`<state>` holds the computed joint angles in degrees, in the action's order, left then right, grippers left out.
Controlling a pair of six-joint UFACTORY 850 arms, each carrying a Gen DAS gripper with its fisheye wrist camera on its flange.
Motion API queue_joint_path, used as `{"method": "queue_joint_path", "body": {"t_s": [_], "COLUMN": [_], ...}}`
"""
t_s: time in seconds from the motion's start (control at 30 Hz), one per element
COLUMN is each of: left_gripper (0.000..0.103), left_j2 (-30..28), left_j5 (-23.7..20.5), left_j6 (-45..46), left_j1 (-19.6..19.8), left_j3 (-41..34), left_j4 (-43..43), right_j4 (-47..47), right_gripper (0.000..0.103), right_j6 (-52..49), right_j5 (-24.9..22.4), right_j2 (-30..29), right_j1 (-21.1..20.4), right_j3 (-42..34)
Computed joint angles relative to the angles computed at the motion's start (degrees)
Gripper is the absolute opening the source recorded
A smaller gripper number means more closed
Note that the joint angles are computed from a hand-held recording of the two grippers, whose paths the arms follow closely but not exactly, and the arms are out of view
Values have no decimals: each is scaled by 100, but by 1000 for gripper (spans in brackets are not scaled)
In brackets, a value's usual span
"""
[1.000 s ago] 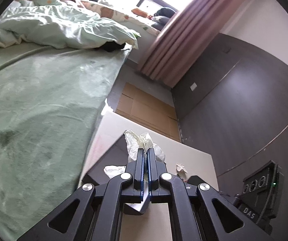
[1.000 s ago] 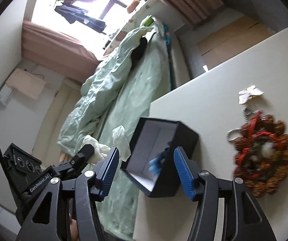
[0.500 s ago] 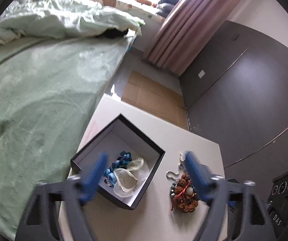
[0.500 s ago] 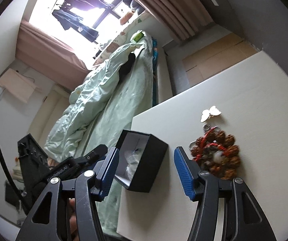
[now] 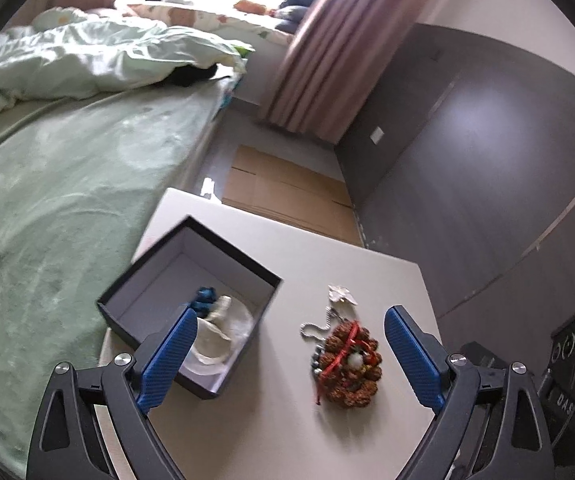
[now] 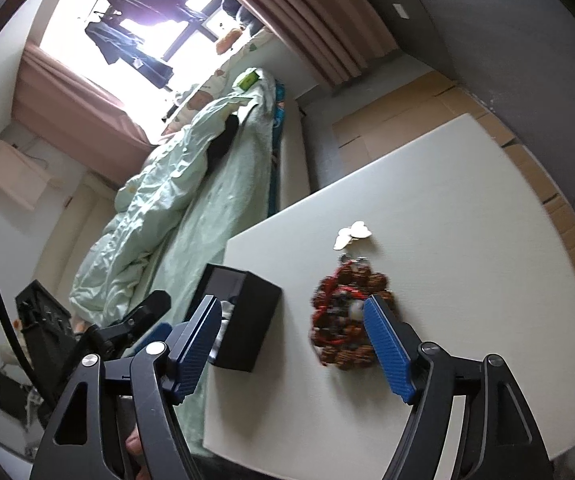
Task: Organize jewelry
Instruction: 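Close the left tool on the red string bracelet in the bead pile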
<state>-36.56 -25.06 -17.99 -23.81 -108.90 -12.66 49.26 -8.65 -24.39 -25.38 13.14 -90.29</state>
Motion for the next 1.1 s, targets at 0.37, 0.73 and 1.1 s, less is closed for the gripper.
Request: {"method": "queue_joint_path", "body": {"t_s": [0.37,0.73,1.1], "left_gripper": [95,71,39], "left_j2": [-343,-897,-1500], "left_j5": [-476,-1133,-1831], "left_j6": [1113,1277,826], "left_j1": [-206,-264,-372], "left_j3": [-464,-1155,-1954], "left_j4": [-647,-826,-230], "right_j4": [-480,-548,-168], "right_gripper": [74,74,74], "right_j6": [347,715,593], "right_j5": [-168,-328,-467], "right_j2": [221,267,218], "right_j1": [-240,-434,-503], "right_j3": [269,465,515]}}
